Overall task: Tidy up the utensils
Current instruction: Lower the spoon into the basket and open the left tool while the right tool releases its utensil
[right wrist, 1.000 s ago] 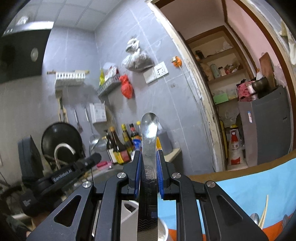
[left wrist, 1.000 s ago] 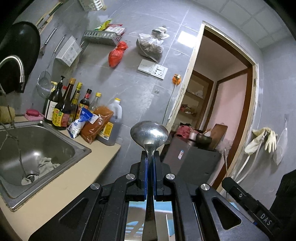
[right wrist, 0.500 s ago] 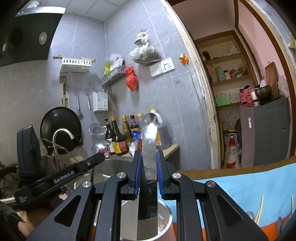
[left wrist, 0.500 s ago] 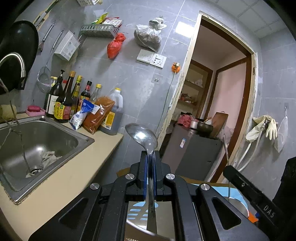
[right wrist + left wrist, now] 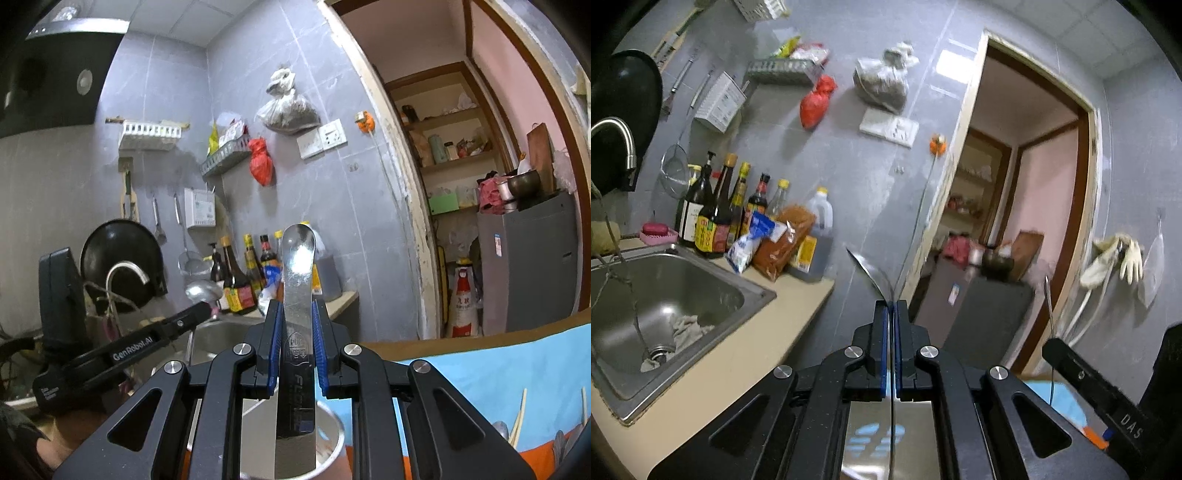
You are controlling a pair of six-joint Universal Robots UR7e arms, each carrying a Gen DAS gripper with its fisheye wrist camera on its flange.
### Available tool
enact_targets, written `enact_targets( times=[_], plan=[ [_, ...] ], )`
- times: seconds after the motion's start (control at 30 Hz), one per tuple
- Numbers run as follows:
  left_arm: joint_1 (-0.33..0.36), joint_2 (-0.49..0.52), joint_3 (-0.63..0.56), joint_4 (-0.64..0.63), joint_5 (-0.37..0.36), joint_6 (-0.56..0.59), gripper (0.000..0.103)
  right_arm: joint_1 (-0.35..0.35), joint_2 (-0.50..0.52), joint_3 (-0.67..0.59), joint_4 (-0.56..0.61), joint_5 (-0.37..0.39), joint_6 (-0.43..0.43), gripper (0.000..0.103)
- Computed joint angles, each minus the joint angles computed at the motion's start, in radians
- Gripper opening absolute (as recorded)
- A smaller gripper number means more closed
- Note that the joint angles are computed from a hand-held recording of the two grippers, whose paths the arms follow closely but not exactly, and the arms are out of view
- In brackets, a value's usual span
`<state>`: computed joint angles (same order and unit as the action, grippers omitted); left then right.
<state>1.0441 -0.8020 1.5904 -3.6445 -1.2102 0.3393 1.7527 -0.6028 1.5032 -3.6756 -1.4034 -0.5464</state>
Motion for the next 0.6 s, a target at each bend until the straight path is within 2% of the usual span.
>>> enact_targets(
  times=[0.1,0.23,0.6],
  plan=[
    [0.001,0.012,-0.001,-0.038,-0.006,0.017,0.001,-0.001,0.021,-0.014,-0.049,0.002,0.016,0.014],
    [0.001,0.017,0.022,-0.059,-0.026,0.073,0.001,0.003,0.038,-0.018,-0.076,0.002,-0.012,0.014],
    [0.0,-0.009,0.083,-0.05,-0.021,0.091,0.001,-0.004,0.021,0.007,-0.05,-0.002,-0.043,0.014]
  ],
)
